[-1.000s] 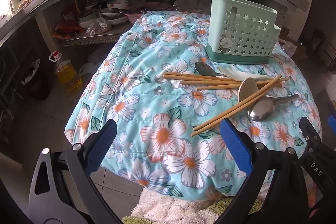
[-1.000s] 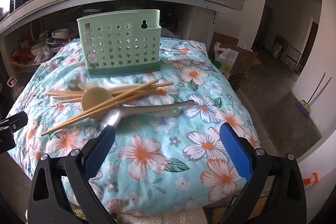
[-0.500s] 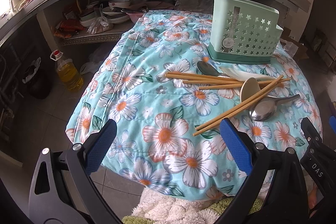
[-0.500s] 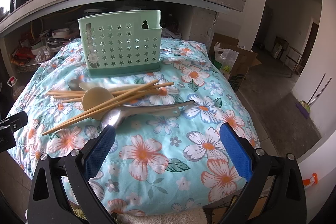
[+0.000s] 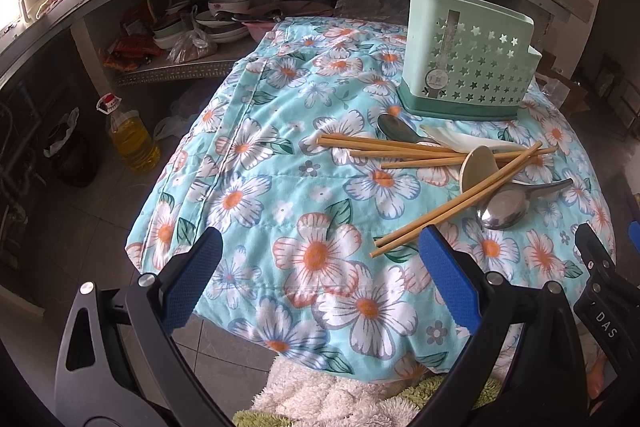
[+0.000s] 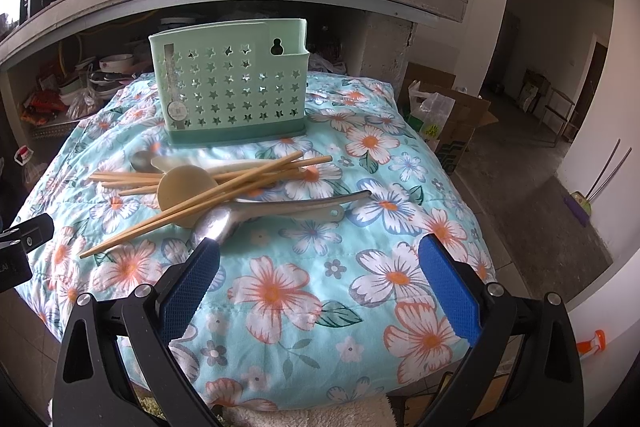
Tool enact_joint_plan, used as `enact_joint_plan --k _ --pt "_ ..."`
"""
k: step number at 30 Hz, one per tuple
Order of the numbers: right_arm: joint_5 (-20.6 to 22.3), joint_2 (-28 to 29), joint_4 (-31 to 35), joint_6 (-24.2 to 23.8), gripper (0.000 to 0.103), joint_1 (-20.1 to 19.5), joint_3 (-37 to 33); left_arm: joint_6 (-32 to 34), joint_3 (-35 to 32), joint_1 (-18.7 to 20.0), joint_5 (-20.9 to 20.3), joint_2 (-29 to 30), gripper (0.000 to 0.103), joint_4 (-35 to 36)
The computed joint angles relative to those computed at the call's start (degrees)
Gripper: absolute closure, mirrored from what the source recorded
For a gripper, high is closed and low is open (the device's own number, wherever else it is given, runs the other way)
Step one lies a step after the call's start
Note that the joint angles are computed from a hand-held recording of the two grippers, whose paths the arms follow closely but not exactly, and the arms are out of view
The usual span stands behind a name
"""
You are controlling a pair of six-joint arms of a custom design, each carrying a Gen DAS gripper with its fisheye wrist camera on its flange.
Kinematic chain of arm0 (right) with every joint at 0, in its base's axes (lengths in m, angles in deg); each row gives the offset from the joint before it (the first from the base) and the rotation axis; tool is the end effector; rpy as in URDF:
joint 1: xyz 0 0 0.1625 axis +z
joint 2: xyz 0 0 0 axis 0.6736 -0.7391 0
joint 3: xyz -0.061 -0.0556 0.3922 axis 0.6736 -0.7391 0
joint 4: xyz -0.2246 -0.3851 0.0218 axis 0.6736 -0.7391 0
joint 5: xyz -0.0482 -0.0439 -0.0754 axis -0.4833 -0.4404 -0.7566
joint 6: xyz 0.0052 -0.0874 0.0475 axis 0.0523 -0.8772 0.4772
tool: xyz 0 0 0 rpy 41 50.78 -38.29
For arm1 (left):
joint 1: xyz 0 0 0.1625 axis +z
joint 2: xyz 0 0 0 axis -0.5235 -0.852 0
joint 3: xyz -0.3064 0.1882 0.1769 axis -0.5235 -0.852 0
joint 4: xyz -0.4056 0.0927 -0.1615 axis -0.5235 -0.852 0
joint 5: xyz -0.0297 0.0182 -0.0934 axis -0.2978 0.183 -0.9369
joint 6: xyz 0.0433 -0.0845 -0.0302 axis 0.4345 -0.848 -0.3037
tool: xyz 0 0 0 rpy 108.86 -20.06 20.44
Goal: Organize utensils
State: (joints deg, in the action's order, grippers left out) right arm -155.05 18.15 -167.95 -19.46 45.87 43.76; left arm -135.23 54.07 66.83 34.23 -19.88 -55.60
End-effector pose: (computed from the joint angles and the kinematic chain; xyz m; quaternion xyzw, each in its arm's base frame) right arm 0.0849 -0.5568 0.1762 0.2911 -0.8215 0.3603 0.3326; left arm -0.3180 -0.4979 -0.0074 -0.1245 0.7946 -0.4098 0.4304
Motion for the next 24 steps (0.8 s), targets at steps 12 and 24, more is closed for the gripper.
enact_joint_plan --k 12,24 --pt "0.1 -0.1 -0.2 0.0 0.006 0.0 0.2 0.2 0.2 0.0 -0.1 -0.1 0.008 -0.1" --pt "-0.7 0.0 -0.5 0.2 0.006 0.5 0.5 0.3 0.2 0.5 0.9 0.2 0.008 1.2"
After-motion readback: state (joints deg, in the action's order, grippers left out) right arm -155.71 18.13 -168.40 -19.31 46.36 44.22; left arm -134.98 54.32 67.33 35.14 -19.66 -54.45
